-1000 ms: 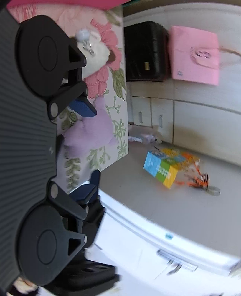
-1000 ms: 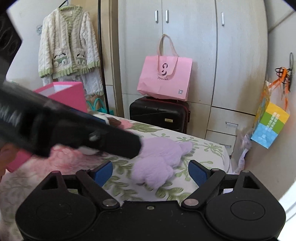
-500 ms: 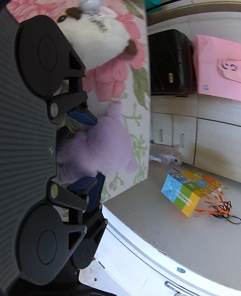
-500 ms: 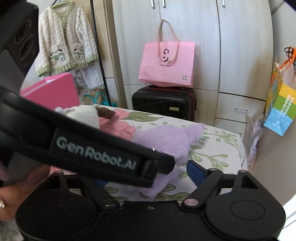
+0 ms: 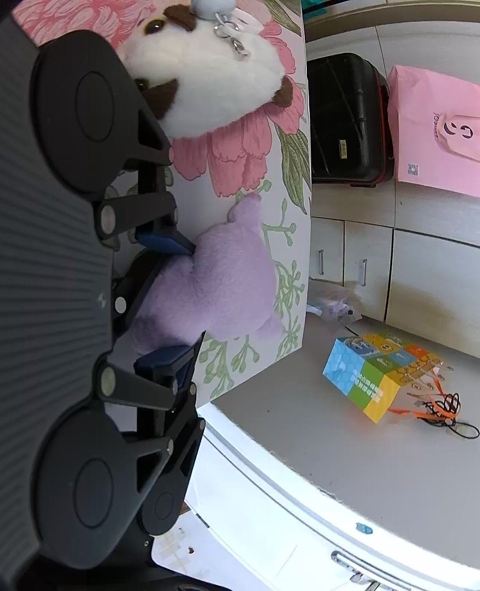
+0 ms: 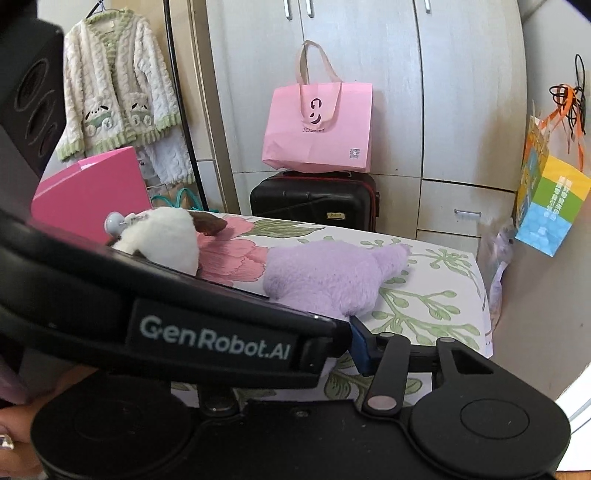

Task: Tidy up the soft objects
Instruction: 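Grasp the lavender plush with the left gripper and lift it, then carry the lavender plush into the pink box and open the left gripper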

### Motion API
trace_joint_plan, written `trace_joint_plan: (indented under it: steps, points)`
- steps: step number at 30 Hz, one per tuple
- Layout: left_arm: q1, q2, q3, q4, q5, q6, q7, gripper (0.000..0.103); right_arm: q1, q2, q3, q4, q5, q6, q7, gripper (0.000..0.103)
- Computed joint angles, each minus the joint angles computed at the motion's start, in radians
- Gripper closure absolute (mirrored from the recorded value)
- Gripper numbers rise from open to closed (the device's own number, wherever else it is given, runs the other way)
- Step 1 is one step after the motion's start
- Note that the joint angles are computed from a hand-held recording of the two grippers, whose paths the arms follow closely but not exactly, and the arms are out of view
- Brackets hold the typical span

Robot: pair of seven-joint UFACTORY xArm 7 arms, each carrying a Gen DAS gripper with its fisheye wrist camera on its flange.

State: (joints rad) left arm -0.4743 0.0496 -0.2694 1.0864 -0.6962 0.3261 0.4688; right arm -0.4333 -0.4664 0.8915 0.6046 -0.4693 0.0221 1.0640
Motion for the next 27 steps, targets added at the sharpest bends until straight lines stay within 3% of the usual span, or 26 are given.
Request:
trace_joint_plan:
  steps: [7, 14, 27]
  points:
    - [-0.019, -0.088, 0.016, -0.076, -0.045, 0.014, 0.059, 0.052, 0.075, -0.07, -0.016, -0.024, 0.027, 0.049, 0.051, 0.047]
    - [-0.075, -0.217, 0.073, -0.181, -0.173, 0.049, 0.193, 0.052, 0.186, -0.152, -0.022, -0.015, 0.03, 0.197, 0.169, 0.047]
    - [-0.159, -0.526, 0.216, -0.423, -0.278, 0.111, 0.378, 0.052, 0.307, -0.19, 0.085, 0.116, -0.058, 0.482, 0.394, 0.047]
